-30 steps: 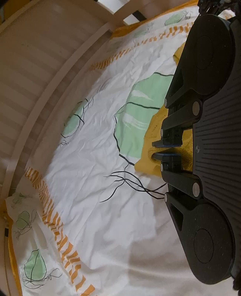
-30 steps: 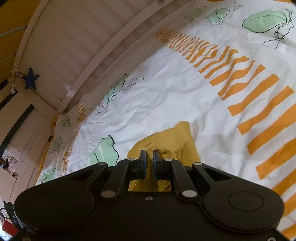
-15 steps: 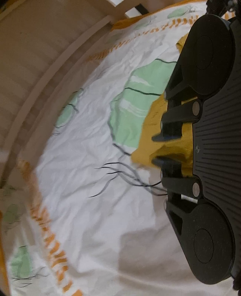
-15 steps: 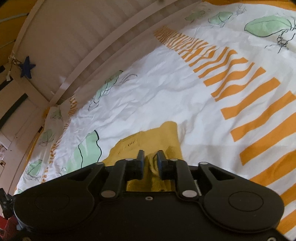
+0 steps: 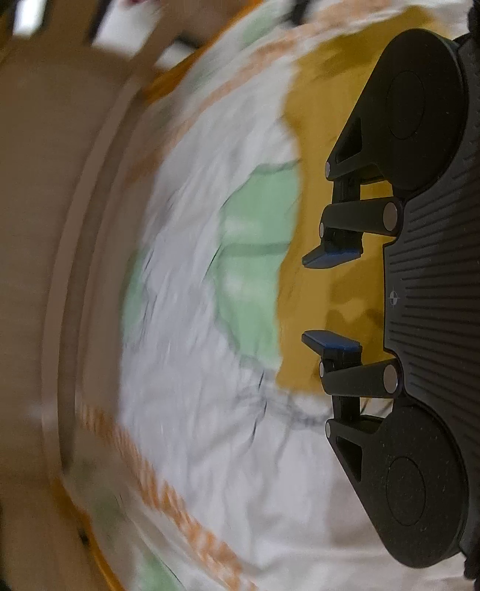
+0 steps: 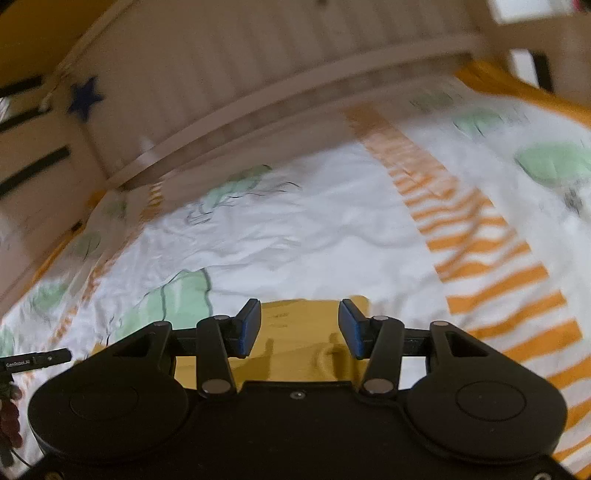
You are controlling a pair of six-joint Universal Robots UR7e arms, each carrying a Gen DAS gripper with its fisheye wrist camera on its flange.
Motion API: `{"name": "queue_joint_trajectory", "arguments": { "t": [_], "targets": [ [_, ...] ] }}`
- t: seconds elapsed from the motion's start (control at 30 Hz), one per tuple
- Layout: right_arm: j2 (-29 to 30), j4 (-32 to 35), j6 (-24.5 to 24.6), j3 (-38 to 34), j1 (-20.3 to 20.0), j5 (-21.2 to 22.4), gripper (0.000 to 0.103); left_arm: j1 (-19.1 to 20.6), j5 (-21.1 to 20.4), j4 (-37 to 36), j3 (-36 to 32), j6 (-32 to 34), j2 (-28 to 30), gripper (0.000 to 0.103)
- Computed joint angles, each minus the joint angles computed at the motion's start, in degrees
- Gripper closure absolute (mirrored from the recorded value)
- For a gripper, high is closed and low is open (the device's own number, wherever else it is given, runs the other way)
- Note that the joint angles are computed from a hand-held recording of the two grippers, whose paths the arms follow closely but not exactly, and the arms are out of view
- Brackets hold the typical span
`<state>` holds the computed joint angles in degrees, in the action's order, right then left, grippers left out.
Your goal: Fold small clothes
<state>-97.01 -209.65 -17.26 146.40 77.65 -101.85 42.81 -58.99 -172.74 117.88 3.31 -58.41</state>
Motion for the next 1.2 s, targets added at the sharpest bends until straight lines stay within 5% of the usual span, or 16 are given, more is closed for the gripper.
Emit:
{"name": "queue_joint_trajectory", "arguments": {
  "t": [0.2,0.47,0.6,1.03,1.2],
  "targets": [
    [0.32,2.12,-6.26,-0.03,3.51,-2.43,0.047,-2.12,-3.51,6.68,2.83,3.46,-1.39,0.068],
    [-1.05,15.14,-18.94,0.5,6.19,-1.35,0.047,-1.57,-5.79,13.87,2.87,3.77,-2.33,0.068],
    [-1.68,21.97,-21.33,0.41,5.91,0.48,0.048,-0.48,-5.9,15.25,1.66,2.69,-1.43,0.068],
    [13.04,0.25,-25.38,-0.57,8.95,-12.82,0.049,1.78,-4.19,10.19,-2.91,2.28,3.55,0.068],
    [16.53,-2.54,-25.57,-3.82,9.89,-16.69,0.049,3.36,-4.3,7.65,-4.41,-0.2,4.68,0.068]
  ]
}}
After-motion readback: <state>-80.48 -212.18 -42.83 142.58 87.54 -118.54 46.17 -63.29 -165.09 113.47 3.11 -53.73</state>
